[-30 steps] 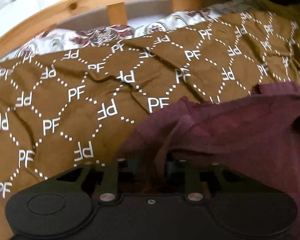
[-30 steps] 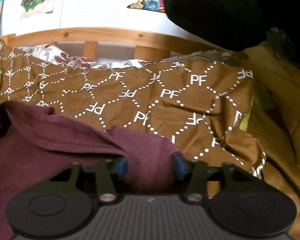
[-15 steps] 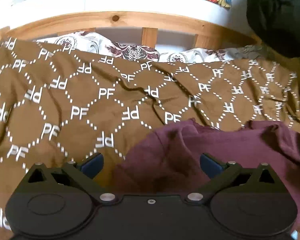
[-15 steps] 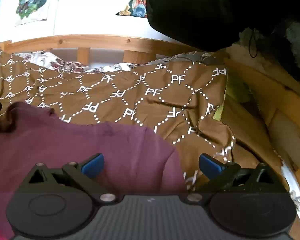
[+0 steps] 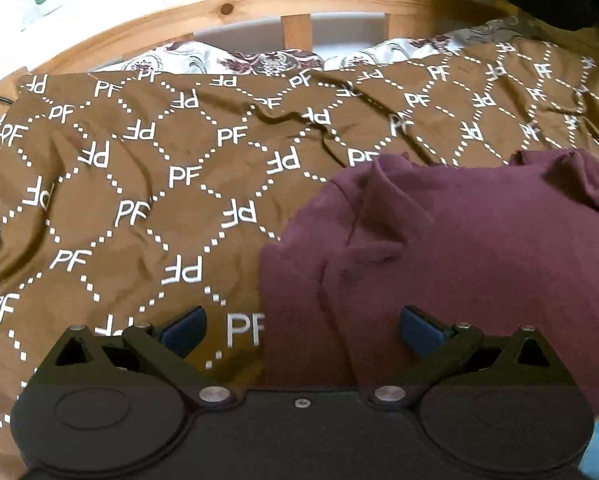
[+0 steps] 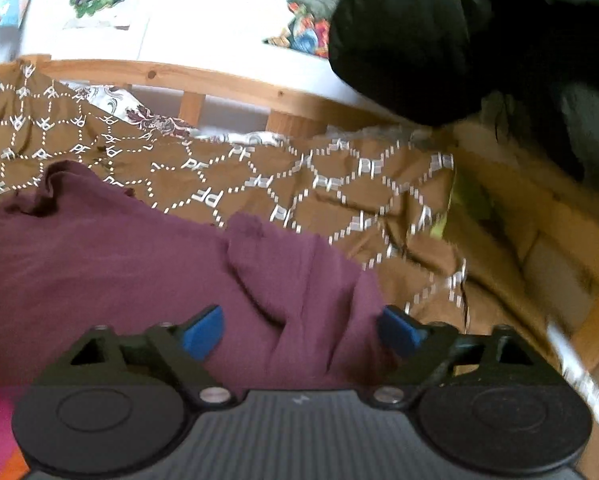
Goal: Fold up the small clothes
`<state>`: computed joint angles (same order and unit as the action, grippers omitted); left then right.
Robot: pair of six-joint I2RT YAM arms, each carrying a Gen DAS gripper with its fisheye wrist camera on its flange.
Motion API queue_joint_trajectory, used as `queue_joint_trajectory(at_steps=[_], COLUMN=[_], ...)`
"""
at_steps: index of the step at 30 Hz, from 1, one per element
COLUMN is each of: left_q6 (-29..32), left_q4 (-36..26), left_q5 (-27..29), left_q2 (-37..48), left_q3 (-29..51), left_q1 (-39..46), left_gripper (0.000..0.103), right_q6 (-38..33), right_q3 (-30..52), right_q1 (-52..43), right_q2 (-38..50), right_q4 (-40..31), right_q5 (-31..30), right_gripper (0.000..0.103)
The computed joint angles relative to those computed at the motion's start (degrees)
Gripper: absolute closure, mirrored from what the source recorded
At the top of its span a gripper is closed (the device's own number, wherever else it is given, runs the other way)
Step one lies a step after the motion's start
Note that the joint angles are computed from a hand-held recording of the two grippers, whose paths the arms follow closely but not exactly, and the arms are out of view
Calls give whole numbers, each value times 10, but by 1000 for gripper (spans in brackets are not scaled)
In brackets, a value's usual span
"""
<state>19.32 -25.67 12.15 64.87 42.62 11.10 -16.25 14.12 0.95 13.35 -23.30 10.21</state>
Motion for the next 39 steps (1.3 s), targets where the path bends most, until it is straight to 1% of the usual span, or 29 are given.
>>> queue_joint_trajectory(at_steps=[3,4,5,6,7,8,9,10,11,12,14,15,18,20,21,22,24,25,28,31,33,35,37,38,39], left_q6=[-21,-24,-25,-25,-27,-31,-37,-43,-48,-53,-65,-72,-104,-132,-141,-152,-161,-163,-163,-162,-164,-162,-157,-154,-151], left_q4=[19,22,23,24,26,33,41,51,60,68,79,77,73,75,76,75,74,76,80,79,72,60,53,53,50], left_q5=[-36,-43,-43,-39,-37,-39,-41,-44,-47,-51,-58,-54,-39,-42,-45,-48,-51,-56,-80,-99,-101,-87,-82,-87,-97], left_q2=[26,36,49,61,73,83,89,97,103,109,120,129,153,165,170,175,181,181,181,176,162,135,100,78,57], left_q3=[9,12,17,21,26,28,27,28,30,32,41,51,74,83,85,89,91,89,83,81,76,63,44,30,18], left_q1=[-32,-41,-46,-48,-50,-51,-53,-54,-54,-55,-55,-50,-31,-22,-18,-16,-15,-18,-32,-41,-39,-32,-26,-26,-27], left_gripper=[1,1,2,3,3,4,4,5,7,9,10,10,10,10,10,11,11,11,10,9,7,5,3,2,1], right_q6=[-18,-25,-33,-41,-49,-55,-57,-55,-52,-47,-31,-25,-13,-6,-3,-2,0,1,-10,-2,7,6,4,3,1], right_q3=[-21,-28,-35,-40,-45,-51,-56,-57,-56,-54,-45,-37,-11,1,4,8,21,22,12,11,9,7,8,10,12], right_q1=[18,19,22,20,15,4,-11,-26,-43,-63,-109,-136,-204,-236,-243,-255,-301,-309,-289,-292,-292,-294,-290,-286,-280], right_q2=[16,23,30,37,40,38,35,35,38,39,36,40,62,68,67,72,106,117,111,102,86,71,60,55,51], right_q4=[56,71,85,96,104,108,111,112,112,113,107,102,88,80,79,77,74,76,82,78,72,69,60,54,45], right_q5=[7,6,7,2,-6,-21,-36,-51,-68,-89,-136,-165,-225,-245,-237,-243,-300,-311,-284,-287,-287,-295,-300,-300,-299], right_gripper=[29,34,43,47,58,72,77,88,96,97,98,98,98,103,103,103,103,103,103,99,84,60,51,44,41])
